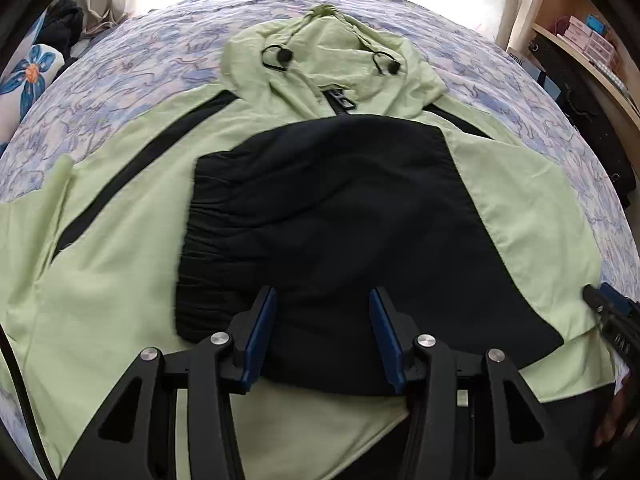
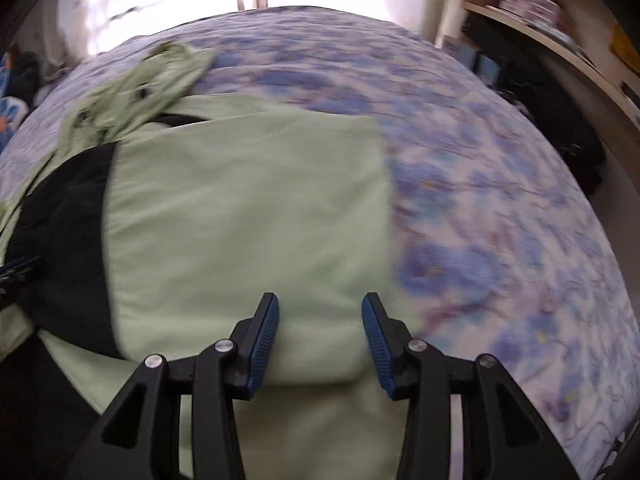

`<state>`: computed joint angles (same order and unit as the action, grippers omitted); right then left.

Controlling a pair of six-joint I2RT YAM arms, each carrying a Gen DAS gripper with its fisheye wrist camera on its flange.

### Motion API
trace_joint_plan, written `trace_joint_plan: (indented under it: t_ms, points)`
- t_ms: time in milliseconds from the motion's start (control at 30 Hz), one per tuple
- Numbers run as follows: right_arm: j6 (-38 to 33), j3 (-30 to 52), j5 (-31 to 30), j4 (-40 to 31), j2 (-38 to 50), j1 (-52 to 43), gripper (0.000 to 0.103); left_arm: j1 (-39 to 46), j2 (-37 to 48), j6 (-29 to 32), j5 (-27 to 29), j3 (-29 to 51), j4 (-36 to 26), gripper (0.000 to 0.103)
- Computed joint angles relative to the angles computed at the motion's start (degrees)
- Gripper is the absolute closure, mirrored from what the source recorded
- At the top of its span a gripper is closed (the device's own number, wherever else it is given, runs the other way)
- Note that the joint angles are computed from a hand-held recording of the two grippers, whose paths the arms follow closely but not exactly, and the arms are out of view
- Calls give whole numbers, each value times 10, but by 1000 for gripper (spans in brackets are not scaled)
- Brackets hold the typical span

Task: Fold large clothes
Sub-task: 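Open both tools and lift them away from the jacket, then grasp the other black sleeve cuff with the left tool and fold it across the front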

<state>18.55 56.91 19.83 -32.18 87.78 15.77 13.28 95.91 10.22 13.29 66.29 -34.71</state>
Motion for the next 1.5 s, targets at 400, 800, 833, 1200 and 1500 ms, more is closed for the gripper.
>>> trace_joint_plan:
  t_ms: [400, 800, 833, 1200, 1500]
  points:
    - [38, 7, -16, -61, -99, 71, 58, 125, -104, 119, 62, 39, -141, 25]
    - [125, 194, 95, -153, -58, 339, 58, 421, -104, 319, 198, 195, -320, 25]
    - [131, 212, 101, -160, -50, 357, 58, 441, -98, 335, 207, 207, -333, 25]
    - [152, 389, 143, -210, 68, 490, 58, 591, -4, 461, 245, 315, -398, 25]
    - [153, 522, 142, -242, 201, 520, 58, 634, 212, 486, 253, 537, -532, 25]
